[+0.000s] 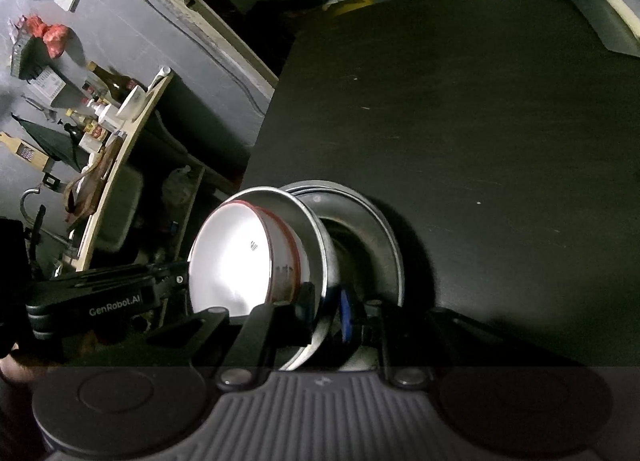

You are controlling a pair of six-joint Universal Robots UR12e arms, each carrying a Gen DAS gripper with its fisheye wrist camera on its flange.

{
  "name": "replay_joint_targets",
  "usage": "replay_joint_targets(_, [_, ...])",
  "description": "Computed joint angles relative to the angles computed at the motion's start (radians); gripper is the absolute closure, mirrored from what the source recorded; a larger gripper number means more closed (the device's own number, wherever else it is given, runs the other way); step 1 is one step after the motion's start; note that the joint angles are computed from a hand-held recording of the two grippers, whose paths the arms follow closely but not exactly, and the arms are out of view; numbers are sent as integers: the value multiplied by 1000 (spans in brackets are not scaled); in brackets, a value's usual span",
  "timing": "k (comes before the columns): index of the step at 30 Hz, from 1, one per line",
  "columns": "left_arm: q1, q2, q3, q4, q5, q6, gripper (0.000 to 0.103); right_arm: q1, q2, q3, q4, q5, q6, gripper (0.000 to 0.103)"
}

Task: Organize plates and bowls
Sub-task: 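Lift the steel bowl with nested white bowls and carry it over the steel plates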

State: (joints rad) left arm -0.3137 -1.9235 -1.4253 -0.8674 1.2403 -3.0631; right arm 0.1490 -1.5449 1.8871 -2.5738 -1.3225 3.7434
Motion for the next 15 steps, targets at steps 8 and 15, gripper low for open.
replay_joint_targets(8, [-9,4,-5,25,37,-3,99,0,4,5,-21,0,10,86])
replay_joint_targets(15, [-14,7,-10,38,56,-21,97,11,2,15,-55,-37,38,86])
